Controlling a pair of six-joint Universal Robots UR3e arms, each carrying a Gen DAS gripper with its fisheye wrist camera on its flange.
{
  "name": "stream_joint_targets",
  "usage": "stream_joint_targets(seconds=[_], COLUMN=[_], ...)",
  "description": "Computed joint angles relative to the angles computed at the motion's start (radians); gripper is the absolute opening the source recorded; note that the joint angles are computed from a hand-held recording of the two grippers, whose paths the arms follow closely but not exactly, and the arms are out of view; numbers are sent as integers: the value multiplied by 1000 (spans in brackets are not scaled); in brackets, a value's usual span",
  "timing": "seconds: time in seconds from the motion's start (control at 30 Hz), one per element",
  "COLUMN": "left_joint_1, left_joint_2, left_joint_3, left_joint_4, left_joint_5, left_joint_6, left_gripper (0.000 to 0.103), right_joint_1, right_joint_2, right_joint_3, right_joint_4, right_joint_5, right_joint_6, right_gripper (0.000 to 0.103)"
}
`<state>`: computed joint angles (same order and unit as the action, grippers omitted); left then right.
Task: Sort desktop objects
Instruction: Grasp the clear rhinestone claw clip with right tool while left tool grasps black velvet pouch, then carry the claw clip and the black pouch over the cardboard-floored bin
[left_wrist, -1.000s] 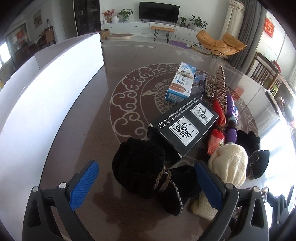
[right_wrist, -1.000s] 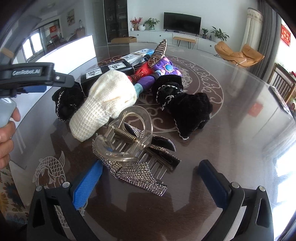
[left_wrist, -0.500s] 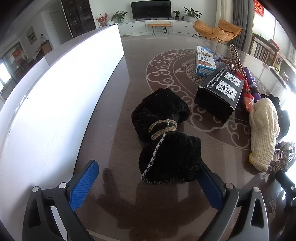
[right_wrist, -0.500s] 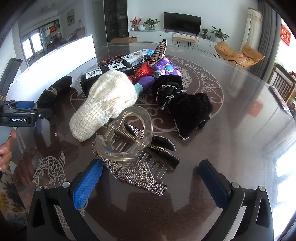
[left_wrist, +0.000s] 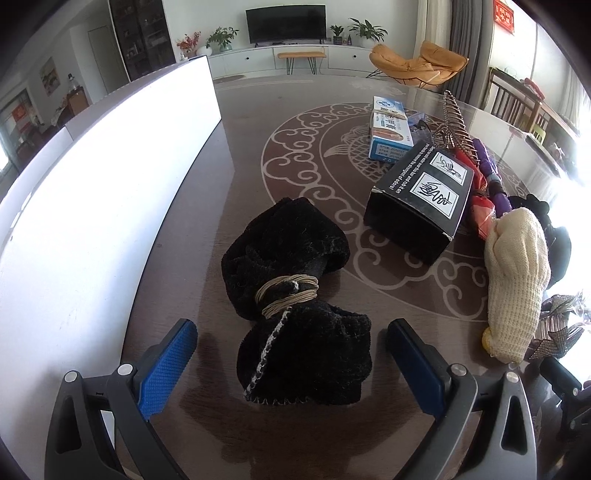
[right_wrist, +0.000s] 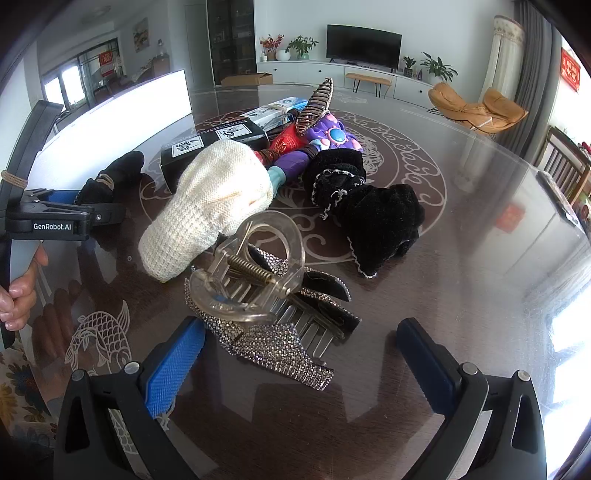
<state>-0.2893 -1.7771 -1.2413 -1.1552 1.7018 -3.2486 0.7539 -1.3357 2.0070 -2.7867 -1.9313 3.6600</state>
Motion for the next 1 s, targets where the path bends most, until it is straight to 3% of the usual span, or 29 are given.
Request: stream_joint_targets(seconds=[0.17, 0.33, 0.43, 0.5, 0.53, 0.57, 0.67, 0.7, 0.73, 0.87, 0.97, 1.0], left_joint_1=[7, 46, 42, 32, 26, 22, 23, 26, 31, 66, 93, 101], left_joint_2=[4, -11, -46, -29, -18, -11, 30, 57, 89, 228, 281, 294], left_joint_3=[-11, 24, 92, 60, 46, 46, 17, -10, -42, -170, -220, -233], left_joint_4=[17, -34, -86, -34, -11, -13, -33, -35, -35, -34, -43, -45], left_joint_5=[-15, -90, -99, -94, -95, -107, -156, -176, -194, -273, -315, -326], left_joint_6=[21, 53, 71, 67, 74, 82, 100, 111, 121, 155, 159, 158], left_gripper=[103, 103, 103, 85, 58, 39, 36, 36, 36, 36, 36, 36], right_joint_1=[0, -1, -38, -51, -48, -49, -32, -18, -12, 7, 1, -9], right_joint_2=[1, 0, -23, -59, -78, -82, -45, -22, -17, -49, -74, -80], right_joint_3=[-1, -1, -24, -1, 24, 37, -7, -36, -32, 24, 6, 1], right_joint_4=[1, 1, 69, 50, 1, -46, -23, 7, -3, -93, -14, 12], right_joint_5=[0, 2, 61, 112, 122, 131, 112, 83, 66, 33, 49, 69], right_joint_6=[1, 2, -35, 4, 33, 47, 78, 91, 98, 106, 79, 75], right_gripper=[103, 103, 103, 103, 103, 103, 102, 83, 74, 49, 50, 56])
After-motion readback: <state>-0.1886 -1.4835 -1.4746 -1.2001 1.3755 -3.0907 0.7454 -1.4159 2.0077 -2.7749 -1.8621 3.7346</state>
